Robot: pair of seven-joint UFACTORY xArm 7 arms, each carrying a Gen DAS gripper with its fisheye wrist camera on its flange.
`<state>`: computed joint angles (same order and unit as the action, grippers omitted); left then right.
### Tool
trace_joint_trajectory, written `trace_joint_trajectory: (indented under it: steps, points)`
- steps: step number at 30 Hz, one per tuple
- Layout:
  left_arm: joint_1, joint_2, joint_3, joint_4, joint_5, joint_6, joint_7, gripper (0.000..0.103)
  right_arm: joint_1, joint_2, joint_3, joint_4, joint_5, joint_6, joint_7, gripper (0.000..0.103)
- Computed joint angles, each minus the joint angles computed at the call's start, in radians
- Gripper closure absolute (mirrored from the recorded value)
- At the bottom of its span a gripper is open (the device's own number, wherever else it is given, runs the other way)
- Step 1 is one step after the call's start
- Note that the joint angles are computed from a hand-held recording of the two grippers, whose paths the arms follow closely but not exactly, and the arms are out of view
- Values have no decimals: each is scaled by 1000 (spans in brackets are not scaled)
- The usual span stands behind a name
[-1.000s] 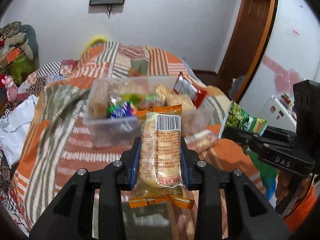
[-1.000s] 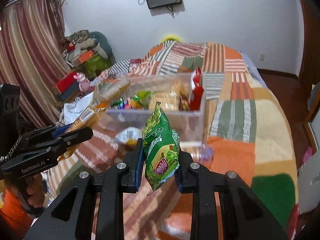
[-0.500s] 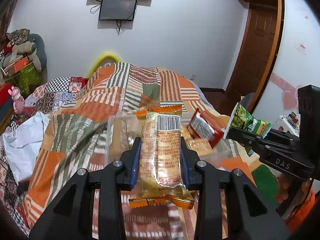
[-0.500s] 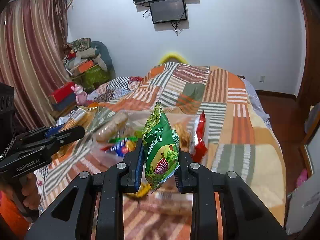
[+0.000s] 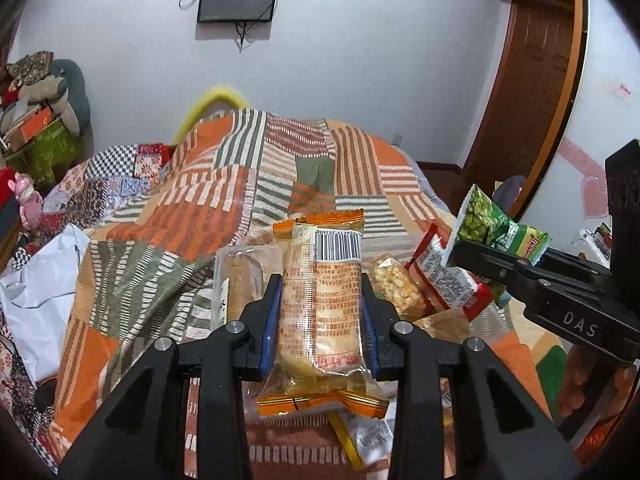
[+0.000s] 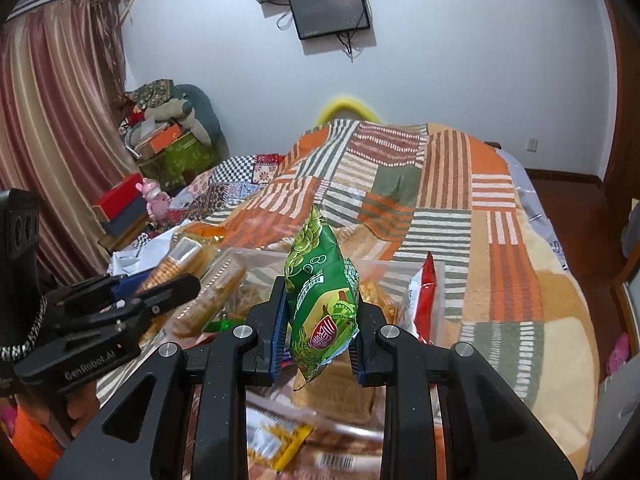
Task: Organize snacks
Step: 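Carry the wafer bag into the box with left gripper while right carries the pea bag there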
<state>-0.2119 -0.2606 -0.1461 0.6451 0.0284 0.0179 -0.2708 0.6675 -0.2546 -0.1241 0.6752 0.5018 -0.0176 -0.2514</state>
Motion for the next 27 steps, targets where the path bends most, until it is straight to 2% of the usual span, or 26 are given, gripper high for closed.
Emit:
trace_joint_trajectory:
  steps: [2,8,12,18,20,22,24,27]
  points:
    - [-6,35,8,22,-4,7,6,69,5,26,-8,20,8,13,-5,79]
    - [-13,117,22,79,-12,24,24,69,-131,115,110,86,-42,65,32,79]
    - [12,158,7,113,34,39,-1,69,-227,152,194,111,-127,90,97,79]
    - [19,197,8,142,84,55,-45,69,-264,176,225,130,-102,112,86,77]
    - [34,200,-1,143,150,54,-102,69,-282,172,240,125,-135,111,114,76]
    - [28,197,4,143,156,58,-103,68,-291,169,246,126,-161,118,133,76]
    - [17,190,10,138,138,57,-90,67,-274,159,235,123,-116,120,91,75]
    - [40,171,-8,129,196,56,-148,60,-270,135,234,107,-113,108,92,72]
